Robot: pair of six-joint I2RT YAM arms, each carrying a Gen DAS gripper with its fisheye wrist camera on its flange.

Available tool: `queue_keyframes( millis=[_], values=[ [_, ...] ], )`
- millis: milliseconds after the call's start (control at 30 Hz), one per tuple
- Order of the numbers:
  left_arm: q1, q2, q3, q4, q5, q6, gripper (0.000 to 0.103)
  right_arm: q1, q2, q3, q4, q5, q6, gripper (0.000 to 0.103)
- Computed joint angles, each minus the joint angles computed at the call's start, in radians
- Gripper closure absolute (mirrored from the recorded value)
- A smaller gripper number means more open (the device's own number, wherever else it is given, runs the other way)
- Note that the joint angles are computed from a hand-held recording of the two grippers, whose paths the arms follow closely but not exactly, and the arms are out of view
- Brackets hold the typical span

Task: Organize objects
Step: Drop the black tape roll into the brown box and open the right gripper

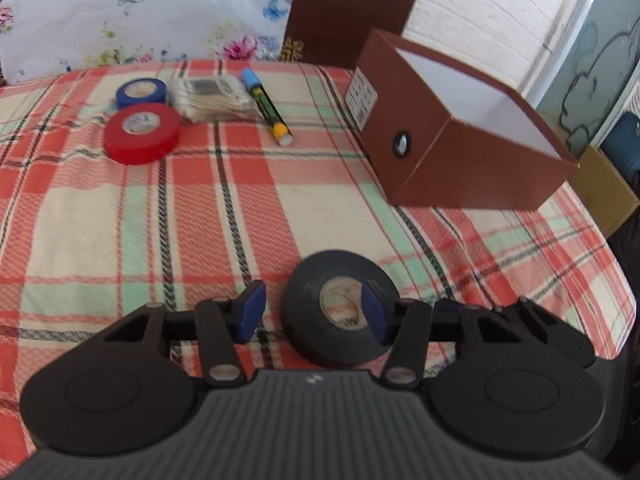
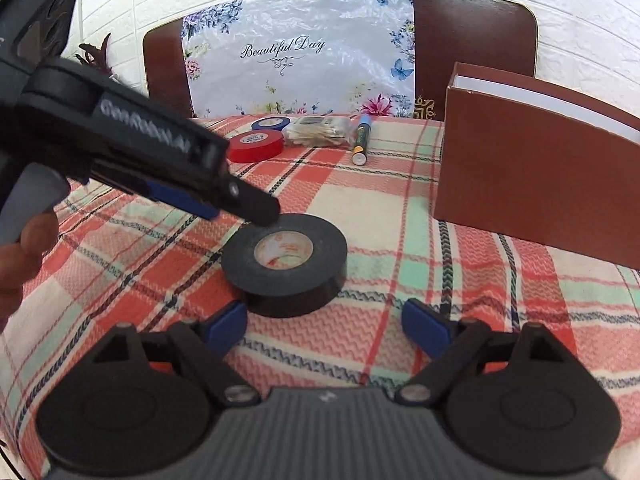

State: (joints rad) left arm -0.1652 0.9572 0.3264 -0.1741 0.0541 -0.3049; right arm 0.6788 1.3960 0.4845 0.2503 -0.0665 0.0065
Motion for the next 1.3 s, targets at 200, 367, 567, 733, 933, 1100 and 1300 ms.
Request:
queue_keyframes(
  millis=[200,367,567,733,933,1100,1300],
  values=[
    [0.012,0.121,0.018,0.055,-0.004,0.033,0.070,0.012,0.005,0.005,-0.004,0.017,-0.002,0.015],
    [0.102,0.115,-0.011,0.098,0.108,0.027,0.072,0.035,0.021,0.034,-0.029,0.050,-0.017,0.015],
    [0.085,0.099,-0.033,0.121,0.081,0.034,0.072,0.086,0.118,0.120,-0.028,0.047,-0.065,0.025],
    [0.113,-0.067,-0.021,0.021,0.097,0.009,0.072,0.122,0.068,0.067,0.063,0.084,-0.044,0.025],
    [-0.102,0.020,0.187,0.087,-0.081,0.039,0.072,0.054,-0.067,0.009,0.247,0.183,-0.114,0.025],
    [-0.196,0.339,0.425,0.201,-0.085,0.041,0.072,-0.153,-0.055,0.077,0.271,0.119,-0.142,0.025],
    [-0.288,0.658,0.654,0.254,-0.189,0.031,0.071,-0.334,0.128,0.224,0.245,0.040,-0.099,0.024]
  ],
)
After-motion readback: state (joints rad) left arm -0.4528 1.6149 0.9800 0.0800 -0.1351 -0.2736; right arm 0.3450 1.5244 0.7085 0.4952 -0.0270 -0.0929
